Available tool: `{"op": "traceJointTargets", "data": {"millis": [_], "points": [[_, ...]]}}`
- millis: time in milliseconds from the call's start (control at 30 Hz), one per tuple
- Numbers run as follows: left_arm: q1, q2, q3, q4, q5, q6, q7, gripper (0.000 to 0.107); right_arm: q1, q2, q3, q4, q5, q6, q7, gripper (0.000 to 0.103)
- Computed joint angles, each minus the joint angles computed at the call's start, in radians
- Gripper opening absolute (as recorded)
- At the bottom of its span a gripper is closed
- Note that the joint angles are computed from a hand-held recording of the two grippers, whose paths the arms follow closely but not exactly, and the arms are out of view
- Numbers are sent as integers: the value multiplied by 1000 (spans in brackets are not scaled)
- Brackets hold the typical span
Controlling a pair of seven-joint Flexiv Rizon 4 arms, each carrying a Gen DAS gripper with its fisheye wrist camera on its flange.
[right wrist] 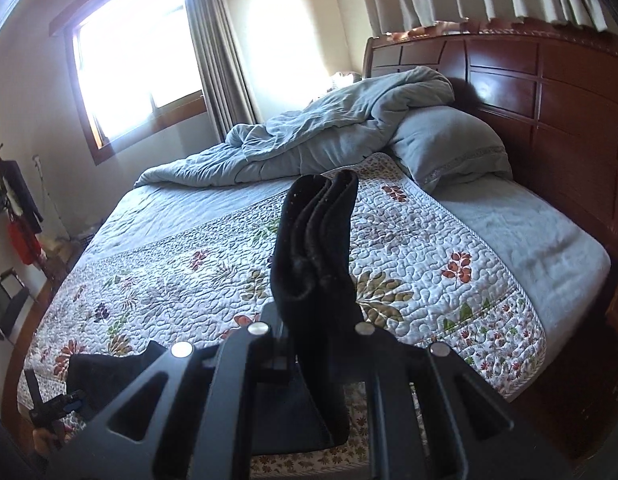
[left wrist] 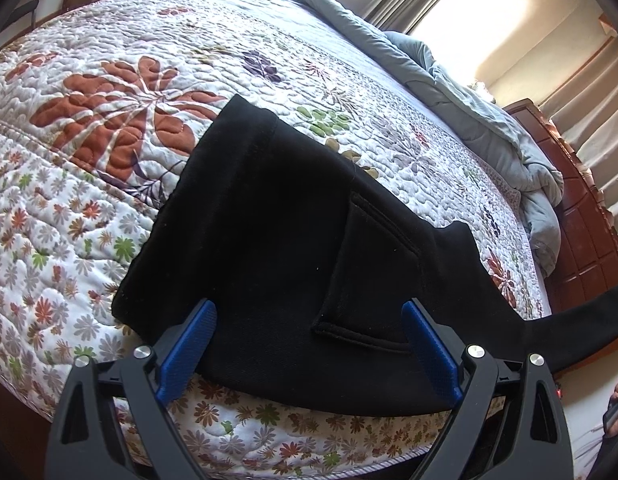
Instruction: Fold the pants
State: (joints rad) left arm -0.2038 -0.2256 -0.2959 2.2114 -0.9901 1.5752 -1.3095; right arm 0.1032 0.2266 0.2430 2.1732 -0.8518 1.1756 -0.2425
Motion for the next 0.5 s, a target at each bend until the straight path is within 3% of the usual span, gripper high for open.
{"op": "traceJointTargets", "data": {"millis": [167, 500], "points": [[3, 3, -13, 2, -30, 5, 21, 94, 31, -26, 12, -36, -9, -42, -29, 10], [-37, 10, -29, -4, -237, 36, 171, 94, 129, -100, 20, -123, -50, -174, -110, 10]]}}
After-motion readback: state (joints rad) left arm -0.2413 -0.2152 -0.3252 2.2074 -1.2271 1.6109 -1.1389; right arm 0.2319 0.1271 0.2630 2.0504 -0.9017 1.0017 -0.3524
